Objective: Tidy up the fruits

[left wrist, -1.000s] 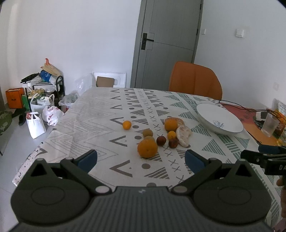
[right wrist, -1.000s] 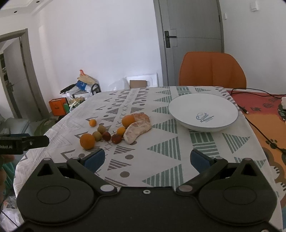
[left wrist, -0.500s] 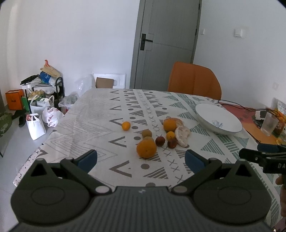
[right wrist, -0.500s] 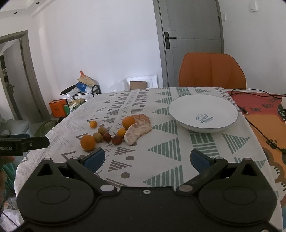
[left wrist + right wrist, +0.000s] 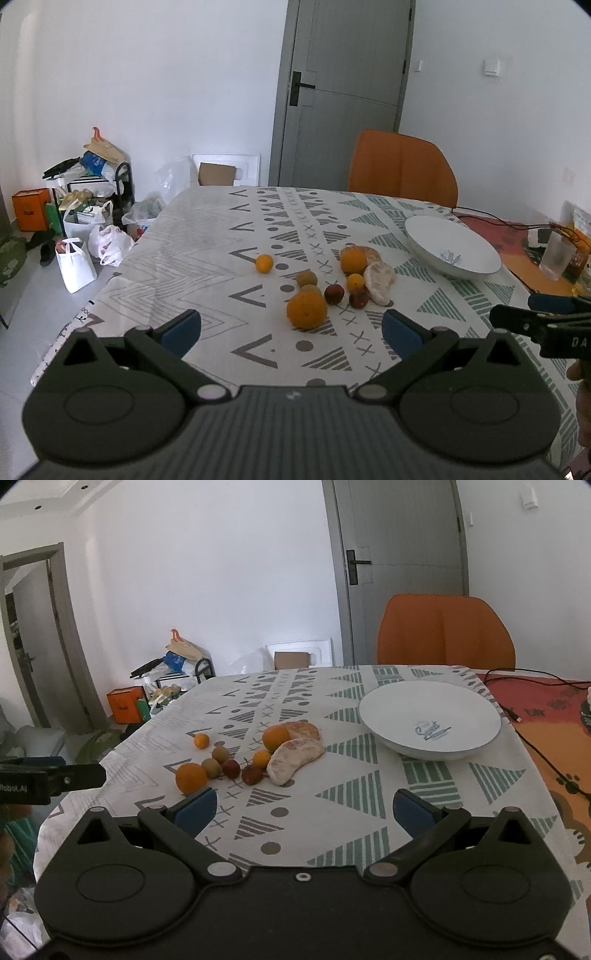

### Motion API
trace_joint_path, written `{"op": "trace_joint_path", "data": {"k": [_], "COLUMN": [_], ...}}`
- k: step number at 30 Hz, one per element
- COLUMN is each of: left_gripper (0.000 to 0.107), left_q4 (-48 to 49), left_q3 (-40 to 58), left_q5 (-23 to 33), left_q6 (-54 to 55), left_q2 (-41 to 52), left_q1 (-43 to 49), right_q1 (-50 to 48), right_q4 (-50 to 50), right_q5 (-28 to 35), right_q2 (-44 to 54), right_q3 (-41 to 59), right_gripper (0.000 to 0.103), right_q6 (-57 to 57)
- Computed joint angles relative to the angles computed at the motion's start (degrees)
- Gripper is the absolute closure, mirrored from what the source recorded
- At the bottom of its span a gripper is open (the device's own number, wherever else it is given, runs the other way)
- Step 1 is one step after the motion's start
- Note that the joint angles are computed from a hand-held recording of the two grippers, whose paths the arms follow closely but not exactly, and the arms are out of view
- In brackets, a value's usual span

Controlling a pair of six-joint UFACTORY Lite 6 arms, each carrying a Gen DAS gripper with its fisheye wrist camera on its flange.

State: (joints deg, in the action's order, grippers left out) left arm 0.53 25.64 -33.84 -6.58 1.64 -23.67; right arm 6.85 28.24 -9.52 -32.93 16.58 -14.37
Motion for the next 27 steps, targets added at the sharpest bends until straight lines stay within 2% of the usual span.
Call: {"op": "trace_joint_path", "data": {"k": [4, 8, 11, 17, 22, 27], "left_gripper": [0.004, 0.004, 0.004, 0.004, 0.004, 0.004], "left_q4": [-0.60, -0.42, -0.25, 1.22, 1.00, 3.16], "left_q3": [-0.33, -0.22, -0.38, -0.75, 0.36, 3.65], "left_q5": [-1.25, -1.60, -2.85, -6.19, -10.41, -12.33], "left_q6": [0.55, 0.43, 0.59, -1.35, -1.23, -3.00], "left_q2": [0.17, 0.61, 1.08, 2.75, 6.82, 12.21], "left_q1": [0.10, 0.19, 0.18, 0.27, -0.19, 0.66], "right_q1": [1.29, 1.78, 2.75, 1.73, 1.61, -1.44], "right_q4": [6.69, 8.91, 17.19, 1.86, -1.81, -18.52], "right_q5": [-0.50, -0.84, -2.08, -3.01, -5.09, -7.84], "right_q2": [0.58, 0.60, 0.67, 0.21, 4.98, 11.32], "right_q3": [0.13, 0.19, 0.21, -1.39, -0.06, 2.16], "right_gripper": [0.000, 0.000, 0.000, 0.000, 0.000, 0.000], "right_q6": [-6.09, -8.48, -16.11, -1.76, 1.69, 17.74]}}
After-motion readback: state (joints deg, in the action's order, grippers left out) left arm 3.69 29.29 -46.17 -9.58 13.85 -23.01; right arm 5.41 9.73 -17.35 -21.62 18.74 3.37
